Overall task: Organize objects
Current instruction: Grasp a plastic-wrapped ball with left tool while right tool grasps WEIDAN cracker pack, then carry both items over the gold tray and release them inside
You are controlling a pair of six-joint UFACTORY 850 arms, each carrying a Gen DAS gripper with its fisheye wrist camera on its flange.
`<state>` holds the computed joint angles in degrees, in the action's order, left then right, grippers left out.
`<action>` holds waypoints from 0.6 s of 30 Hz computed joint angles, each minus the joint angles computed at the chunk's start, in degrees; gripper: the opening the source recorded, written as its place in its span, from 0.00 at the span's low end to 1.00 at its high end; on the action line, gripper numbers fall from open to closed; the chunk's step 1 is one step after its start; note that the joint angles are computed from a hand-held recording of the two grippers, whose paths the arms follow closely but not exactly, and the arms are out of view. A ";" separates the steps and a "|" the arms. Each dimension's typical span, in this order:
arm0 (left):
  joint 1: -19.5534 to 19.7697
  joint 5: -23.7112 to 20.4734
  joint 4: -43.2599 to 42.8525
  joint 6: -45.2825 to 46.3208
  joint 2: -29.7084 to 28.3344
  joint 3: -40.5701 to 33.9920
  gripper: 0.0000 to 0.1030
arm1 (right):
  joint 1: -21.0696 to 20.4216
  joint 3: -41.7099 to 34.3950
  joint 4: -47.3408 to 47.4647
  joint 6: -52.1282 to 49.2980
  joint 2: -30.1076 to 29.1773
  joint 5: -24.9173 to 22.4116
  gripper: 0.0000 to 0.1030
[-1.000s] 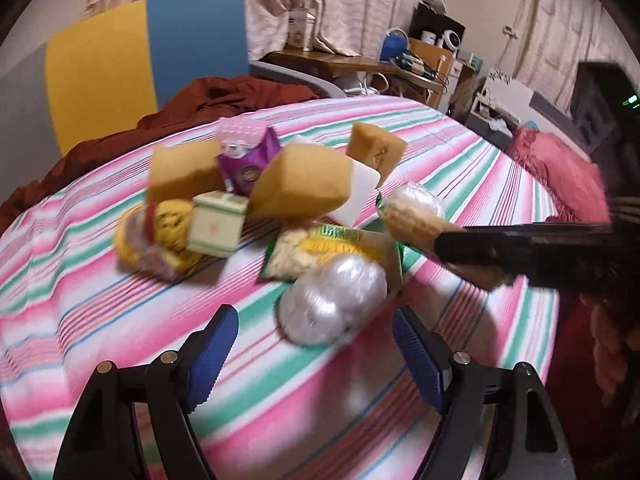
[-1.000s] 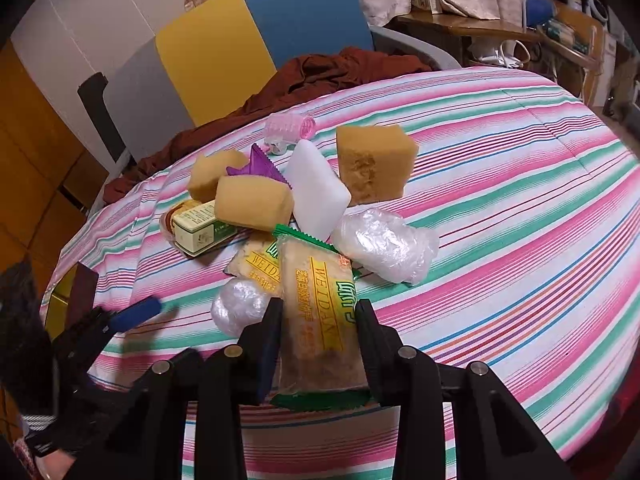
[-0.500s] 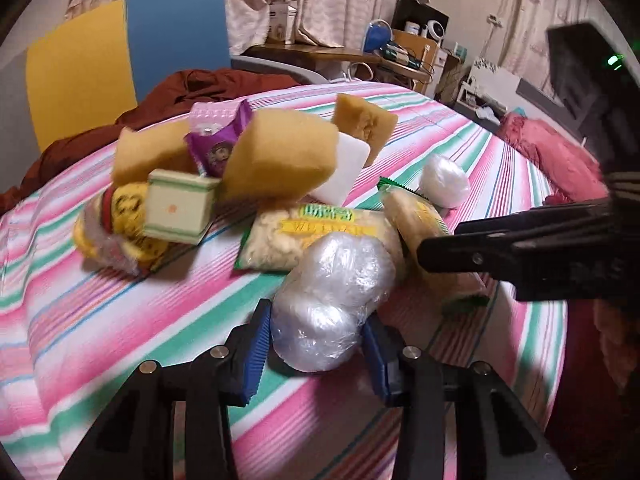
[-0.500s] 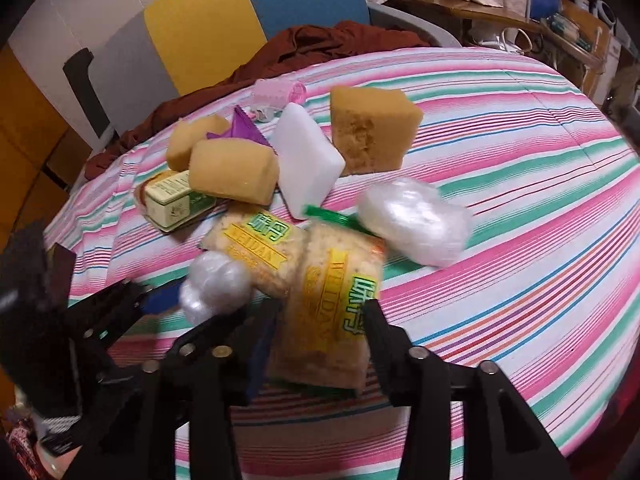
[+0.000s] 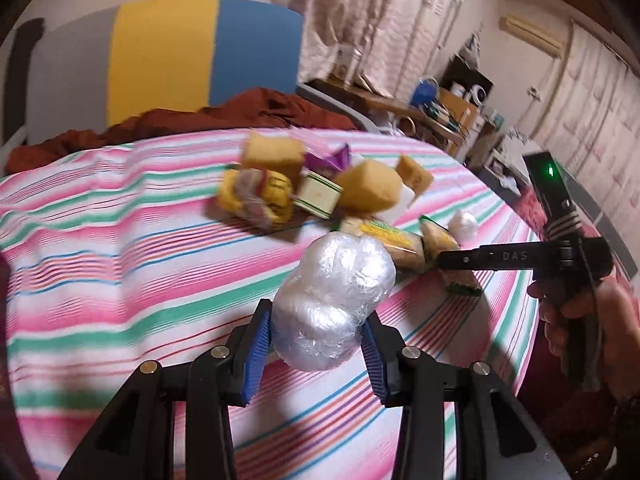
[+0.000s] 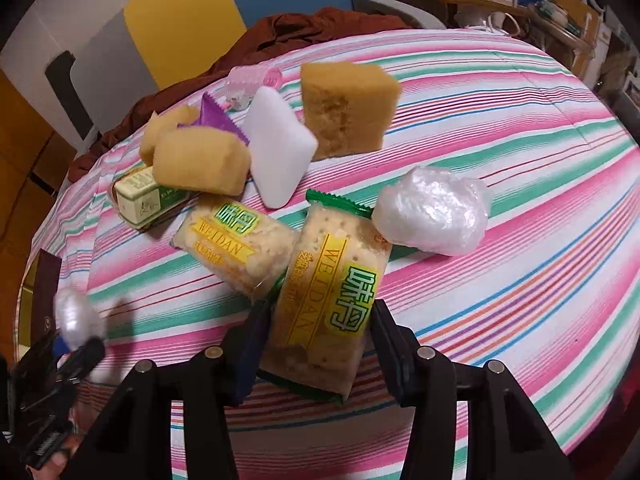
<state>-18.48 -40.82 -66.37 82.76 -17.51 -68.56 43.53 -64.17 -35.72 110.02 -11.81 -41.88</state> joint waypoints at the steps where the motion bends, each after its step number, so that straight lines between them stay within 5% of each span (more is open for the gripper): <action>1: 1.13 -0.43 -0.81 0.53 0.73 0.53 0.41 | 0.32 0.28 -1.03 1.51 0.40 -0.41 0.49; 18: 15.95 -2.41 -2.48 -2.13 3.92 1.76 0.41 | 6.63 -10.17 -10.01 -2.05 -4.84 -3.21 0.49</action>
<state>-2.53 -43.23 -68.84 80.63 -13.59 -66.80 50.16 -74.33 -45.73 107.97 -16.65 -45.09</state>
